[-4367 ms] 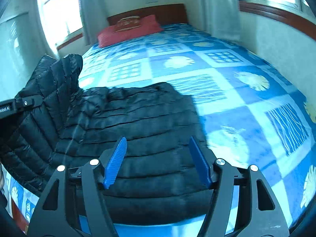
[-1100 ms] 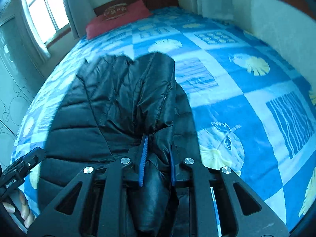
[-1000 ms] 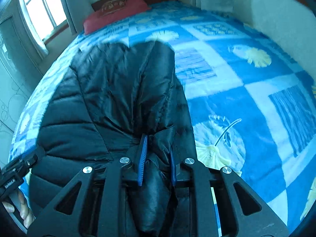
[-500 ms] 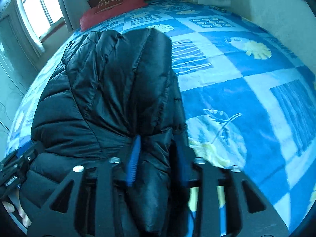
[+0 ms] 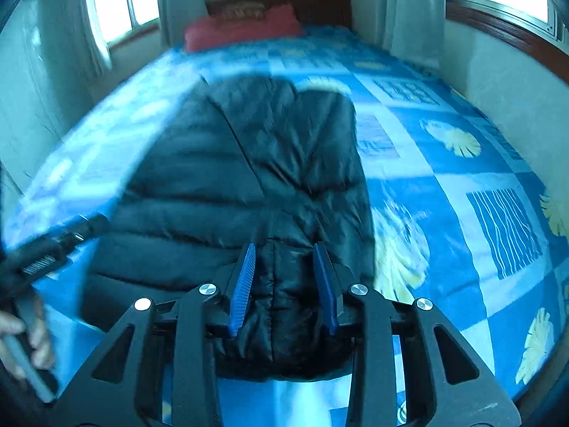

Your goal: Fold large clothes

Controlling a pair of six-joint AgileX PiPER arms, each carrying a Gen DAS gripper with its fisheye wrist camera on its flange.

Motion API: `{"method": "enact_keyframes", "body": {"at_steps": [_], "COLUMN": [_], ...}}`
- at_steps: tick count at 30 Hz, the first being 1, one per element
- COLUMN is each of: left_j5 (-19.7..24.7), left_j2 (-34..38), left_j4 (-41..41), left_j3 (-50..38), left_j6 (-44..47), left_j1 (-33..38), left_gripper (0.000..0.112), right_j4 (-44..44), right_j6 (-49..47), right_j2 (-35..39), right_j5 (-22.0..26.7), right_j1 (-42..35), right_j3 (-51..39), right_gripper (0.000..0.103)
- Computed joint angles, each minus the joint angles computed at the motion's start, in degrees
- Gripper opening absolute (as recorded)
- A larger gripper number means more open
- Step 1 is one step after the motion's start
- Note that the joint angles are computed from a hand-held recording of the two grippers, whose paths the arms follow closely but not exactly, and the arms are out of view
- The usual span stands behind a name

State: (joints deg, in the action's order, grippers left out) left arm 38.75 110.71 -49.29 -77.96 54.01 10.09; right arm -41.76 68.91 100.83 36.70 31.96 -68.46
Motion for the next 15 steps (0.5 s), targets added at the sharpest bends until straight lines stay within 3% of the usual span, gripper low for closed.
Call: {"method": "enact_keyframes", "body": {"at_steps": [3,6,11,15], "left_j5": [-1.87,0.17,0.9,4.58], "left_j2": [2.24,5.6,3.88,1.57], "left_j4": [1.71,2.87,3.59,3.62], "left_j3": [-0.16,-3.22,-3.03,-4.77], "left_j6": [-0.69,-4.23,-2.87,-5.39], "left_j1": [-2.02,-2.43,-1.8,0.84], "left_gripper": [0.064,0.064,0.063,0.063], "right_j4": [-1.28,-2.74,-0.46,3.39], "right_j6": [2.42,4.72,2.52,-0.83], "right_j2": [2.08,3.29,2.4,-1.69], "right_j5": [-5.85,-9.32,-6.45,-3.52], "right_j1": [-2.88,-4.71,-3.6,-2.84], "right_j3": [2.64,3.93,2.62,1.54], "right_gripper": [0.034,0.035,0.035,0.036]}}
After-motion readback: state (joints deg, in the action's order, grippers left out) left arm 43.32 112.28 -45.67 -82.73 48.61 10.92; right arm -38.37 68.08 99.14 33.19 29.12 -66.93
